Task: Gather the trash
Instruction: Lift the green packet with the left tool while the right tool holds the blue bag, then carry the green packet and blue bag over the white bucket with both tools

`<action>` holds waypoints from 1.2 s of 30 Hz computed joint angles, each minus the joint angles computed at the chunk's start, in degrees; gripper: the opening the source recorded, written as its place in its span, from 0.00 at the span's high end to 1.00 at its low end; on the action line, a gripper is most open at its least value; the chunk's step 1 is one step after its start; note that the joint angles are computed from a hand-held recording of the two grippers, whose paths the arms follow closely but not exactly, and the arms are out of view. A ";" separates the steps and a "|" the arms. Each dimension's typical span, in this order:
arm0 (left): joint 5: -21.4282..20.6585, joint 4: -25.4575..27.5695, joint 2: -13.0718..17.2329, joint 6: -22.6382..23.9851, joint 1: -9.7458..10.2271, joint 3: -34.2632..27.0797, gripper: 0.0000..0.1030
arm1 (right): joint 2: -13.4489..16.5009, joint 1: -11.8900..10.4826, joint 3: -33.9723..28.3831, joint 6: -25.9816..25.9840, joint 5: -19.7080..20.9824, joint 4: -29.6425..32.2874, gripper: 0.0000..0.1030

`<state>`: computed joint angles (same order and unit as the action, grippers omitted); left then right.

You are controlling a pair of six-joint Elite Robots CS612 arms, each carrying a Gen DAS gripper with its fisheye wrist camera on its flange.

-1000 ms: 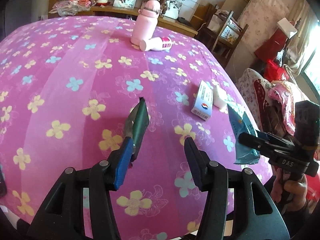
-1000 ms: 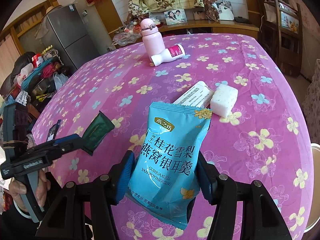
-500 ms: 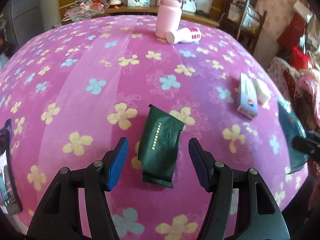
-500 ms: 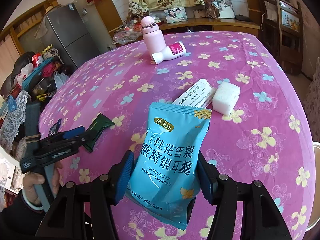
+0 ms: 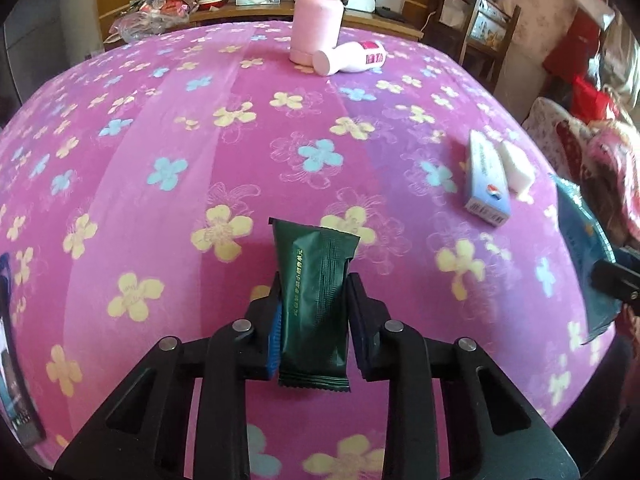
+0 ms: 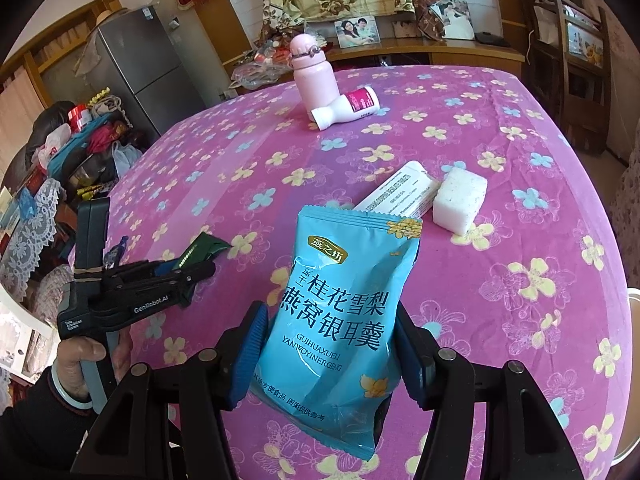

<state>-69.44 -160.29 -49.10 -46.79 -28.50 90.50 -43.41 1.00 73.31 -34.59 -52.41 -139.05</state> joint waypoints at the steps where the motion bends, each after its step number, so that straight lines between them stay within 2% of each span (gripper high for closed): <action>1: -0.04 -0.78 -0.16 -0.16 -0.21 0.08 0.76 | -0.09 -0.11 0.10 0.13 0.27 -0.18 0.43; 9: 1.39 -1.85 -0.02 2.07 -2.34 -2.49 0.76 | -0.85 -1.17 1.12 1.24 1.13 -2.40 0.43; 17: 2.63 0.29 2.27 5.83 -4.12 -8.58 0.76 | -1.35 -2.95 1.86 3.25 -0.33 -5.37 0.43; 36: -0.54 6.84 11.80 15.43 -6.80 -27.19 0.76 | 0.18 -8.59 0.45 12.15 -5.36 -10.64 0.43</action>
<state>-69.98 -153.45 -37.30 -31.36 -35.30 63.31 -43.23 -7.58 73.77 -22.44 -57.77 -149.69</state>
